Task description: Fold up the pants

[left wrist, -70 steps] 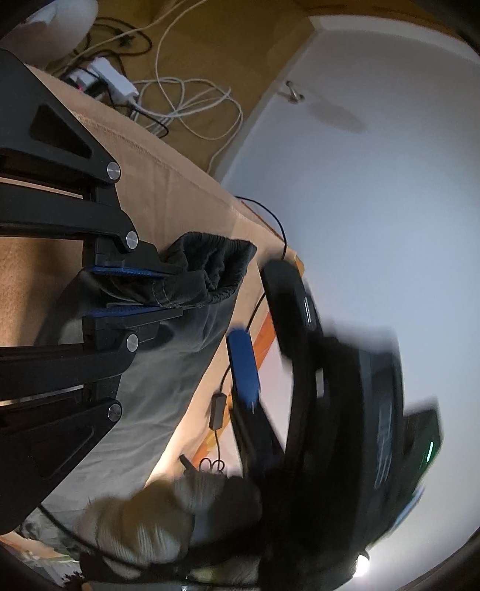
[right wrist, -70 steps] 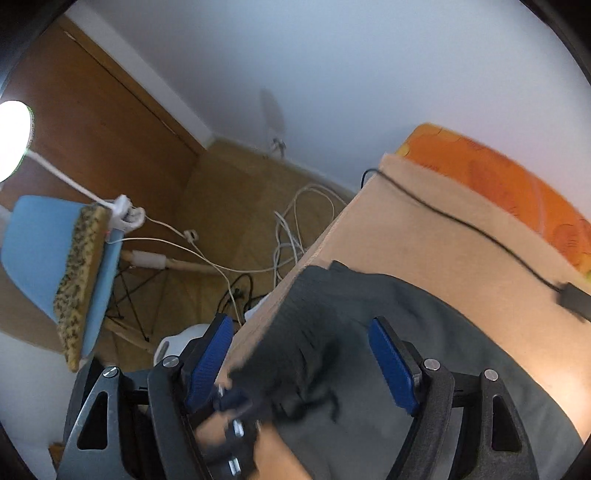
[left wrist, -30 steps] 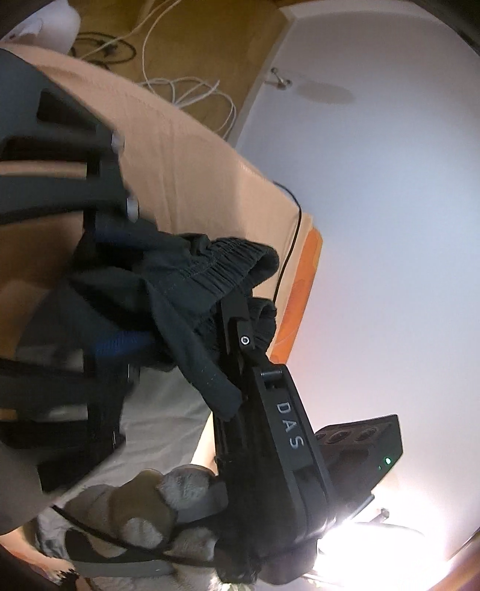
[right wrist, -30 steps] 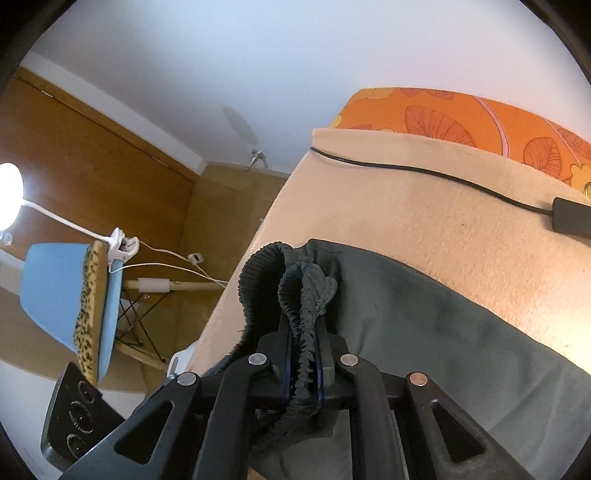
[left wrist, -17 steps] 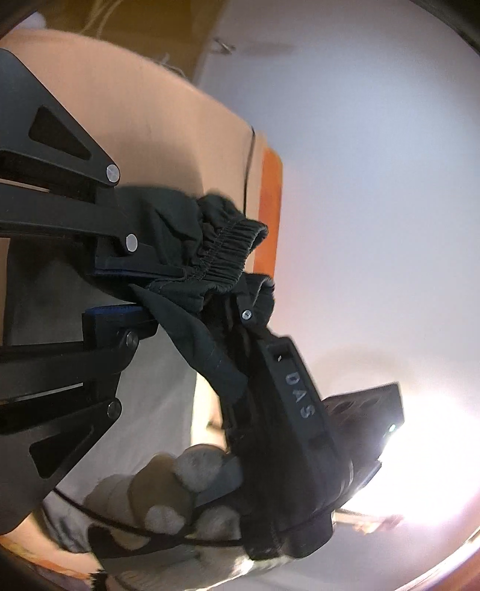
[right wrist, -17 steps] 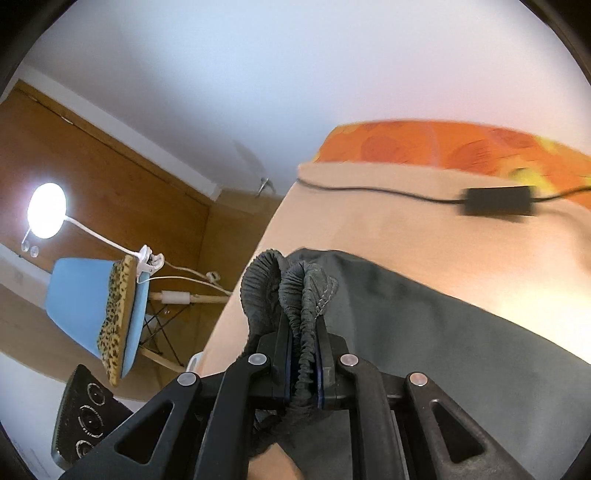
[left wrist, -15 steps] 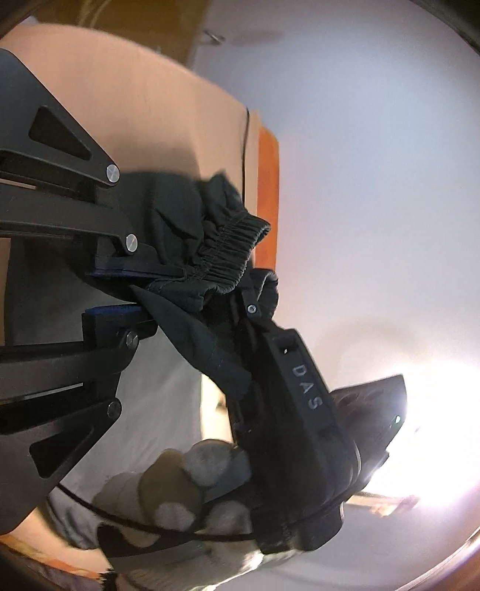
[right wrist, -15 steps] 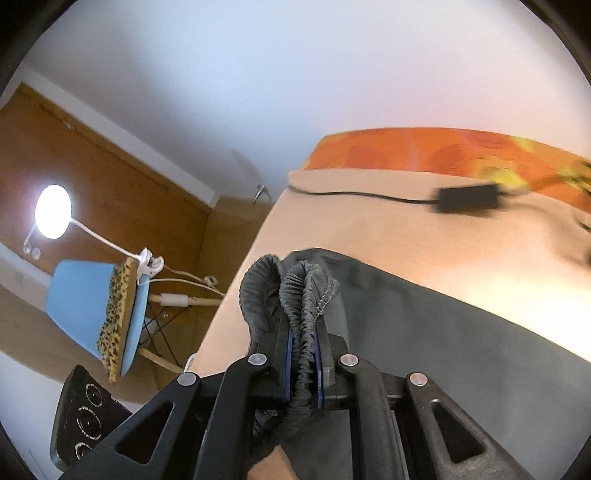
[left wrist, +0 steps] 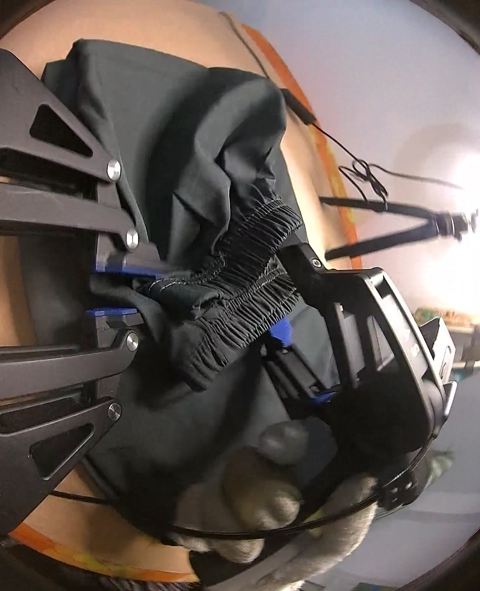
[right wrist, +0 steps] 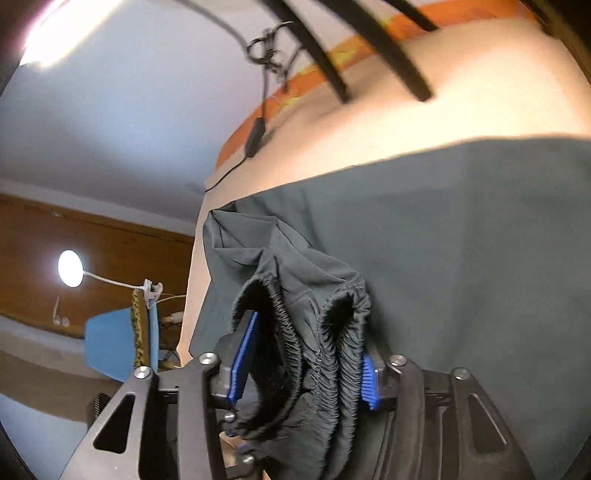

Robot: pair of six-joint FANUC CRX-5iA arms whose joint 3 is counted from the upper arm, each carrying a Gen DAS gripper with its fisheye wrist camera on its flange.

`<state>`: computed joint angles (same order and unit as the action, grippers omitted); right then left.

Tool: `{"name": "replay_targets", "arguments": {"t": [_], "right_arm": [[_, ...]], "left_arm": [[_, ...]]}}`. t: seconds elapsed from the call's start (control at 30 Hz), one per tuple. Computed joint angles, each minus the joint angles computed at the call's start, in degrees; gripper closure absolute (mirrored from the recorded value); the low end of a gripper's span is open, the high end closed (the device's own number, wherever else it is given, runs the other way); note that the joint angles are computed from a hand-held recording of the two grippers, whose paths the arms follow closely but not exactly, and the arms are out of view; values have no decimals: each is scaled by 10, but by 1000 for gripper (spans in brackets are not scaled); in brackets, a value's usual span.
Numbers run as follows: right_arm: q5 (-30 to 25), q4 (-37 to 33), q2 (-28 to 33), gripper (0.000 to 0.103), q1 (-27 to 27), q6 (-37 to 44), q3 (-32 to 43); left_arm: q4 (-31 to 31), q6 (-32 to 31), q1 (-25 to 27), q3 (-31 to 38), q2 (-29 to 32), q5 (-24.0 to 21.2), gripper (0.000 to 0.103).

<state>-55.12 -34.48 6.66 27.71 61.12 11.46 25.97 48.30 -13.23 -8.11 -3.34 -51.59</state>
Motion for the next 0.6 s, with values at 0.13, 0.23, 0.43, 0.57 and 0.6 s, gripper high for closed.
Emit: {"name": "replay_targets", "arguments": {"t": [0.13, 0.23, 0.43, 0.57, 0.6], "right_arm": [[50, 170, -44, 51, 58, -79, -46], [57, 179, -58, 50, 61, -43, -43], [-35, 134, 5, 51, 57, -14, 40], [-49, 109, 27, 79, 55, -26, 52], [-45, 113, 22, 85, 58, -30, 44]], "left_arm": [[3, 12, 9, 1, -6, -20, 84], [22, 16, 21, -2, -5, -22, 84], [17, 29, 25, 4, -6, -21, 84], [-30, 42, 12, 14, -2, -18, 82], [-43, 45, 7, 15, -4, -16, 80]]}}
